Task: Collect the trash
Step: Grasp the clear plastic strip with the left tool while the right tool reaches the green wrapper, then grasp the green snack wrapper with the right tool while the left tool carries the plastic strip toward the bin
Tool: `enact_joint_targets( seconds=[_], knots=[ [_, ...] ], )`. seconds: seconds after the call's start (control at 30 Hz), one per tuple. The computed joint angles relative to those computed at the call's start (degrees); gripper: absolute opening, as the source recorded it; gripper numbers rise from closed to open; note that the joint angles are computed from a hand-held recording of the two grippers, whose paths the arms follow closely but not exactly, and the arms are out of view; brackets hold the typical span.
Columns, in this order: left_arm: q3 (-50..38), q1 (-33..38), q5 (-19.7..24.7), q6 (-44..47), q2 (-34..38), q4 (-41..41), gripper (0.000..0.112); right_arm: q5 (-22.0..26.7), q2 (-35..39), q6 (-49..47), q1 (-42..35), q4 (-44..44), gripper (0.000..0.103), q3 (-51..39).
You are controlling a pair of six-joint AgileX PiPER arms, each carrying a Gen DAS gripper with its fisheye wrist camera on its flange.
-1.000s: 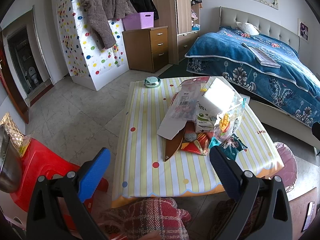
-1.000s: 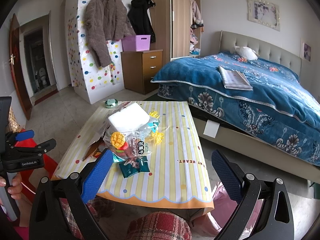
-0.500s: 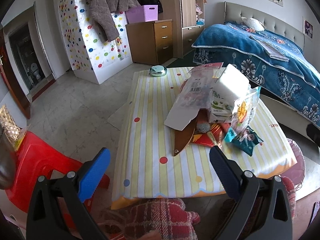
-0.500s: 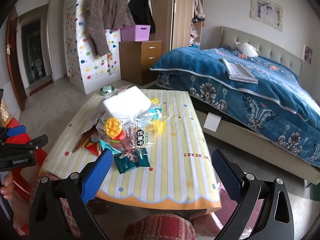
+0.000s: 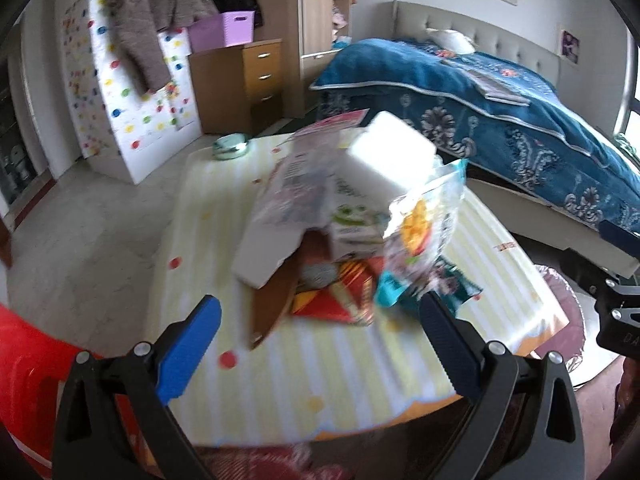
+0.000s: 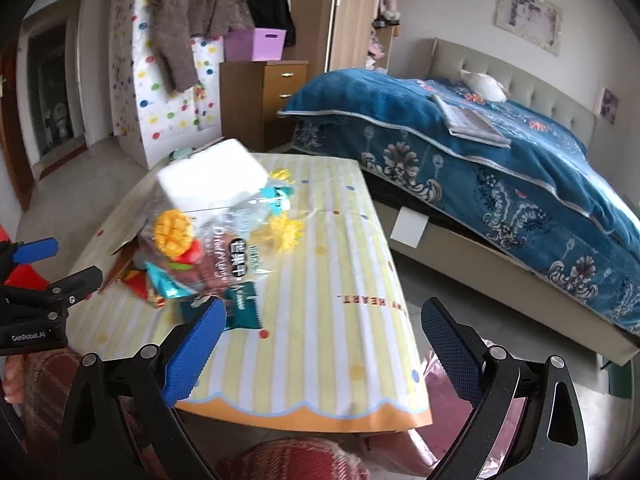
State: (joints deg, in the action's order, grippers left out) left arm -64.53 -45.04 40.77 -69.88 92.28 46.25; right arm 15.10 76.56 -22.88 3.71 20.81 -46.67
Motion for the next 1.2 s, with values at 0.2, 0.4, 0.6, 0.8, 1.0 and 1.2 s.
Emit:
enact_joint_targets(
  seconds=[0.2, 0.4, 0.6, 0.8, 1.0, 1.2],
  knots=[
    [-4.39, 0.47, -3.41, 3.42, 5.26, -0.82, 0.087, -0.45, 2.11, -14.70, -3.38, 13.85, 0.082, -0.54],
    [-10.68, 2.79, -6.90, 15.89, 11.45, -9.09, 0.055, 1.99, 5.26, -21.80, -6.10, 20.41, 0.058, -2.08],
    [-15.95, 3.33, -6.86, 22.80, 15.85, -12.68, 0.032, 5.65, 6.84, -30.79, -8.80, 28.72, 0.046, -2.22],
    [-15.57, 2.32, -7.70, 22.45, 15.46, -11.46, 0.014, 6.65, 6.37, -34.09, -8.92, 31.35, 0.046, -1.23],
    [-11.17, -0.41, -10.69, 14.03, 11.36, -2.94, 0.002, 6.44, 4.60, -33.27, -8.66, 30.85, 0.047, -0.06],
    [-7.23, -3.16, -11.86, 5.89, 4.83, 4.45, 0.001, 7.88, 2.06, -30.70, -9.00, 28.68, 0.053, 0.71]
  ],
)
